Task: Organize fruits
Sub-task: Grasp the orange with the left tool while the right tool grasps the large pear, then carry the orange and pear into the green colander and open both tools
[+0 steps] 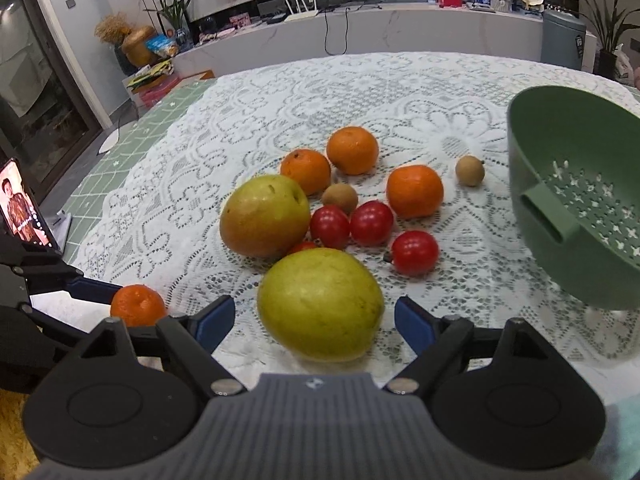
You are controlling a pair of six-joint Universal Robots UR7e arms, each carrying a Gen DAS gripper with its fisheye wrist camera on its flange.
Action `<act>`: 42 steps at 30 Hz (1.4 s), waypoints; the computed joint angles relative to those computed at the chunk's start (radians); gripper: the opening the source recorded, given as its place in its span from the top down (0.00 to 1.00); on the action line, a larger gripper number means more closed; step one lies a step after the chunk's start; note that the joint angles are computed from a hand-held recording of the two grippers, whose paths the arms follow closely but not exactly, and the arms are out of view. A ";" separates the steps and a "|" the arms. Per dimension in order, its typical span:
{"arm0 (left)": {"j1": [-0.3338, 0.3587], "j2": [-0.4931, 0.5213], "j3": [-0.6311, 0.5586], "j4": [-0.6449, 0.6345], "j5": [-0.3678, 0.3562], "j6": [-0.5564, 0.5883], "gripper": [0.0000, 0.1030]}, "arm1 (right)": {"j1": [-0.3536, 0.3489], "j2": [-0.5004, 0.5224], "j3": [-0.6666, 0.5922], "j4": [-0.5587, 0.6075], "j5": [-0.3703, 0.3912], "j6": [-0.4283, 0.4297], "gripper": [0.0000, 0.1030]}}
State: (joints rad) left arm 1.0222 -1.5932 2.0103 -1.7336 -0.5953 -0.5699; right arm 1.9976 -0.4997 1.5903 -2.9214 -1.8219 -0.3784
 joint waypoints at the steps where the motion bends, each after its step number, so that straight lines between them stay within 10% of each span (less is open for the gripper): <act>1: 0.003 0.004 -0.002 0.003 0.002 -0.002 0.36 | -0.001 0.004 -0.005 0.007 -0.002 0.003 0.26; 24: -0.091 -0.042 0.053 -0.189 0.037 -0.003 0.53 | -0.012 -0.060 0.070 -0.078 0.025 0.006 0.33; 30: -0.129 0.014 0.023 -0.401 -0.002 0.116 0.53 | -0.022 -0.143 0.122 -0.149 0.067 -0.034 0.33; 42: -0.097 0.332 -0.192 -0.757 -0.154 0.521 0.53 | -0.067 -0.180 -0.038 -0.005 -0.108 -0.284 0.33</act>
